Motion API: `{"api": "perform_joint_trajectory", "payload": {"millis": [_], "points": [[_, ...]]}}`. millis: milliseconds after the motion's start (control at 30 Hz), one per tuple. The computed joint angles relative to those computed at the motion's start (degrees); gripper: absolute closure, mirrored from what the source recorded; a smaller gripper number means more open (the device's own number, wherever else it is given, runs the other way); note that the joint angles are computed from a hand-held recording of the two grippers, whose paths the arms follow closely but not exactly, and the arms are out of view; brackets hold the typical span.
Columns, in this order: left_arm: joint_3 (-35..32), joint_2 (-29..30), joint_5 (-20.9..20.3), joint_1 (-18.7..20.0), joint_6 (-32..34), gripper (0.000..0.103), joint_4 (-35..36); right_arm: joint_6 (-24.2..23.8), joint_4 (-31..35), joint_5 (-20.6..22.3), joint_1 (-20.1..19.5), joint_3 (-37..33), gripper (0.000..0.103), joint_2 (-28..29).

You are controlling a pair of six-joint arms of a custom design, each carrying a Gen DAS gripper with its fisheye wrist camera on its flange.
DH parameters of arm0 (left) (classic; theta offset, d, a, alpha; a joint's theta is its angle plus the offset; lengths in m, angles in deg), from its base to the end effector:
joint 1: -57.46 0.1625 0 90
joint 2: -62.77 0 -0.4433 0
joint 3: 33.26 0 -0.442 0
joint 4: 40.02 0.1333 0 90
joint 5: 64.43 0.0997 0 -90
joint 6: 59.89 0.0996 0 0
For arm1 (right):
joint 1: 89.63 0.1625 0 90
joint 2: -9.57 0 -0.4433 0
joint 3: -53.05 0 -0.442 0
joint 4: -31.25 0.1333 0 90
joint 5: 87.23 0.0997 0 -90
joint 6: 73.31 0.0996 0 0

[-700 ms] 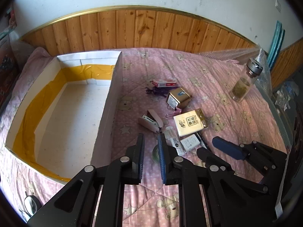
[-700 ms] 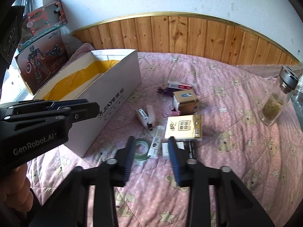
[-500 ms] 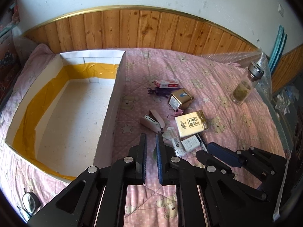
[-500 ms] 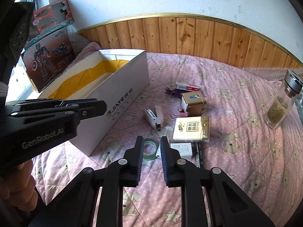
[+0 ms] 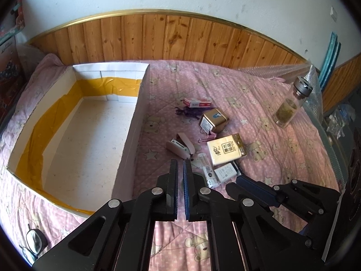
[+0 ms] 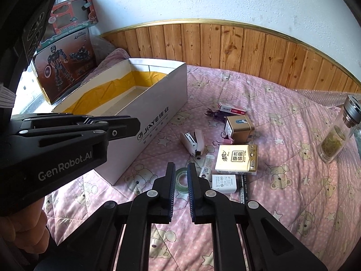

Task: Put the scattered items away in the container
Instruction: 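Move the left gripper toward the green tape roll while the right gripper approaches the white charger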

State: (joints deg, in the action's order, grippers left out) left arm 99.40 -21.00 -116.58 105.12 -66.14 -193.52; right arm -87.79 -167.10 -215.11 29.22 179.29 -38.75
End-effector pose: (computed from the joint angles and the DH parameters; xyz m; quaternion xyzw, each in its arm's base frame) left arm -0.1628 -0.4673 0.2192 0.2514 0.9049 -0.2420 0.2437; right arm 0.3108 -0.4146 0.0441 0.2578 -0.8797 0.2855 0.2797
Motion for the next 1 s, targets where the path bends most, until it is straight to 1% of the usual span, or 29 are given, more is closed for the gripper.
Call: {"api": "perform_joint_trajectory", "payload": {"millis": [133,267,333,400,433,467,500,567,633,700,800,900,1000], "points": [[0.0,0.0,1.0,-0.4,-0.2,0.098,-0.3,0.0,-0.1,0.4,0.1,0.1,0.091,-0.2],[0.1,-0.2,0.9,-0.2,-0.3,0.097,0.1,-0.1,-0.4,0.2,0.2,0.2,0.090,-0.2],[0.2,-0.4,1.2,-0.1,-0.7,0.088,0.7,-0.3,-0.5,-0.2,0.1,0.3,0.085,-0.2],[0.6,-0.9,1.4,-0.2,-1.3,0.075,1.2,-0.3,-0.9,-0.8,0.1,0.4,0.073,-0.2],[0.8,-1.3,1.2,-0.2,-1.4,0.072,1.5,-0.4,-0.9,-0.8,0.0,0.5,0.071,-0.3],[0.9,-1.7,1.4,-0.2,-1.6,0.067,1.9,-0.5,-1.0,-0.8,0.0,0.6,0.066,-0.4],[1.1,-1.9,1.7,-0.4,-1.7,0.064,2.1,-0.7,-0.7,-0.9,0.0,0.7,0.059,-0.5],[1.2,-2.0,1.5,-0.5,-1.8,0.061,2.5,-0.8,-1.2,-1.3,0.0,0.7,0.052,-0.5],[1.3,-1.9,1.1,-0.5,-1.9,0.059,3.1,-0.6,-1.1,-1.4,0.0,0.8,0.051,-0.6],[1.3,-1.6,0.6,-0.5,-1.7,0.059,3.6,-0.4,-1.1,-1.4,-0.1,0.9,0.046,-0.8],[1.1,-0.9,-0.6,-0.1,-1.5,0.058,3.6,0.2,-0.5,-1.6,-0.5,1.2,0.045,-1.2],[0.3,0.5,-2.9,1.0,-1.8,0.058,3.8,1.9,0.6,-1.4,-1.8,2.2,0.045,-2.7],[-0.2,2.3,-4.0,1.9,-1.5,0.058,3.8,3.7,1.8,-1.5,-4.1,3.7,0.045,-4.4]]}}
